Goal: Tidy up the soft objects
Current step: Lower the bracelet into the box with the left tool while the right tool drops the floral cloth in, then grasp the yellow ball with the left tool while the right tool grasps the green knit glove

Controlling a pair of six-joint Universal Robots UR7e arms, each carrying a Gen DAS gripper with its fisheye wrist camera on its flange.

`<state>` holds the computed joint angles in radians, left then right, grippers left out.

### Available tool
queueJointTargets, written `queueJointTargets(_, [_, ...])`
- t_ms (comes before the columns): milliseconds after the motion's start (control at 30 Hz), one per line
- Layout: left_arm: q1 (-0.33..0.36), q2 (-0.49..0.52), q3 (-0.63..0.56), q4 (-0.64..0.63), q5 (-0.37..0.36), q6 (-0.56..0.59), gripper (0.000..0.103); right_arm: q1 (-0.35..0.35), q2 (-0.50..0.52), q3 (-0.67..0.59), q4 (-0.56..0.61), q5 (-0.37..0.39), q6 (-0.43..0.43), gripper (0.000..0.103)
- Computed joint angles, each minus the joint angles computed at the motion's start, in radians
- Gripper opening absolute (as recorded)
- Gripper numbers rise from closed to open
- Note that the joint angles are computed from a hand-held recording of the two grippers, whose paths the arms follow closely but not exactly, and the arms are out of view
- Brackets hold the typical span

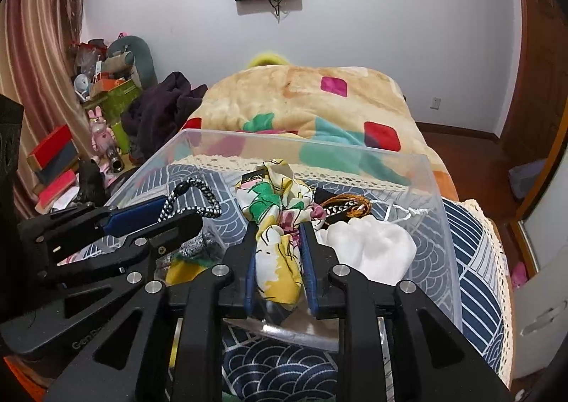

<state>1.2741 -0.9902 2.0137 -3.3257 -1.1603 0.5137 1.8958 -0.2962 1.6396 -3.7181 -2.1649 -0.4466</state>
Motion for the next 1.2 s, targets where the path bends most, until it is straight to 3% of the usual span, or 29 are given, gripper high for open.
queueJointTargets(600, [-0.027,-0.138,0.13,-0.069,-0.063,-0.005,0.056,0.043,-0.032,0.088,-0.219,-0.001,-0.063,0.06])
queueJointTargets(733, [-0.03,-0.164,0.178,-0.106,-0.072,0.003,0.07,0.043,-0.044,0.131,-0.281,0.005,-0.057,0.071])
queueJointTargets(967, [-0.013,-0.167,0.226,-0.107,-0.066,-0.006,0.073,0.016,-0.043,0.2,-0.306,-0.008,-0.008,0.074])
queueJointTargets(1200, [0.004,-0.12,0.236,-0.076,-0.047,-0.025,0.073,-0.015,-0.025,0.239,-0.23,-0.019,0.055,0.074])
